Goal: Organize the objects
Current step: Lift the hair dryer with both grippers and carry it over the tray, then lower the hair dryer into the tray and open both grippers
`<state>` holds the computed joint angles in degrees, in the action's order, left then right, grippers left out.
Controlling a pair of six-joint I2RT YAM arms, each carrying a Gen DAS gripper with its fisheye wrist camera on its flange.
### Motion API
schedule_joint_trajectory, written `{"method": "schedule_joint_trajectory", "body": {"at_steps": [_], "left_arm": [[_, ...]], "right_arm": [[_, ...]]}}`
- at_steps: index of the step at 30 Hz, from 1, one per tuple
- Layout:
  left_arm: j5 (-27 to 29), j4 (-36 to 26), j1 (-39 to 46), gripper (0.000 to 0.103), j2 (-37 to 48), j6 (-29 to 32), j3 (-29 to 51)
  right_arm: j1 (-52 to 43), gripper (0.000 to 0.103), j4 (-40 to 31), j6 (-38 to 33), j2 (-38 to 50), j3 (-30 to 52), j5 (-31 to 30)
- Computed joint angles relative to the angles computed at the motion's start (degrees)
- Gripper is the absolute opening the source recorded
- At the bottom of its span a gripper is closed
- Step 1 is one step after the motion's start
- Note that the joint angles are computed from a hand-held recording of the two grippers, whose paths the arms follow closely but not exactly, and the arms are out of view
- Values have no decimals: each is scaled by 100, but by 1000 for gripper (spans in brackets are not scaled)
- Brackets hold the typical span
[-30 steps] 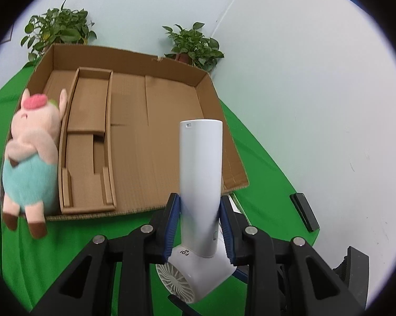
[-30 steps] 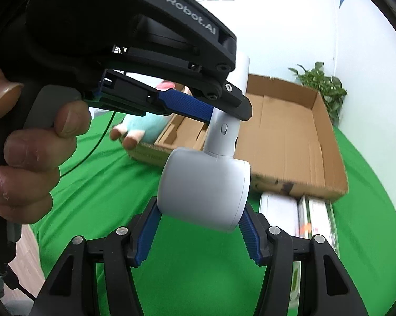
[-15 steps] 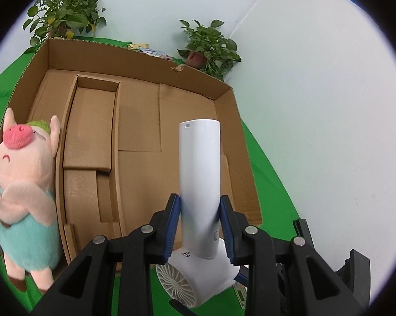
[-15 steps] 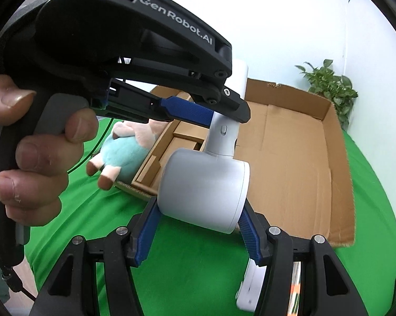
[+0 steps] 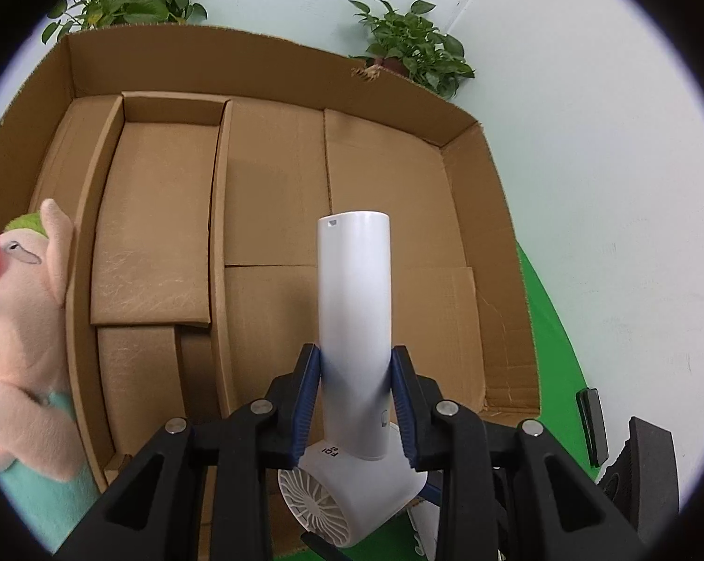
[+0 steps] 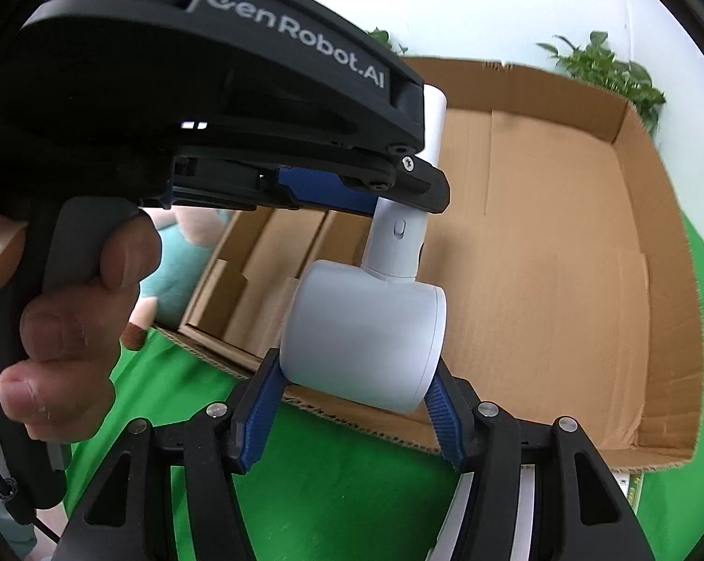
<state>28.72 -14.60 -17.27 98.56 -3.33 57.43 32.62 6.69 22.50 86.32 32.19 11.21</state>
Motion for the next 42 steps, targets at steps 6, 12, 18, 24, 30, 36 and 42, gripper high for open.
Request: {"method": "schedule_joint_trajectory", "body": {"at_steps": [6, 12, 18, 24, 30, 36, 42], "left_arm": [[-68, -92, -58, 29, 486, 57, 358], [-188, -46, -123, 29, 804, 102, 412], [-344, -172, -135, 29, 672, 145, 372], [121, -224, 277, 32, -306, 310, -118], [-130, -95, 613, 32, -1031, 661, -709], [-218, -124, 969, 32, -984, 1037, -1047], [-92, 28, 1111, 32, -733, 1095, -1250]], "right_arm": [[-365, 56, 125, -165, 421, 213, -367], [-616, 56, 117, -106, 784, 367, -824], [-715, 57, 120, -33, 688, 376, -971], [-798, 57, 376, -51, 345, 90, -956], [-1006, 43, 289, 83, 394, 202, -1257], [-880, 33, 274, 212, 806, 514, -1424], [-730, 33, 481, 262, 999, 491, -1320]]}}
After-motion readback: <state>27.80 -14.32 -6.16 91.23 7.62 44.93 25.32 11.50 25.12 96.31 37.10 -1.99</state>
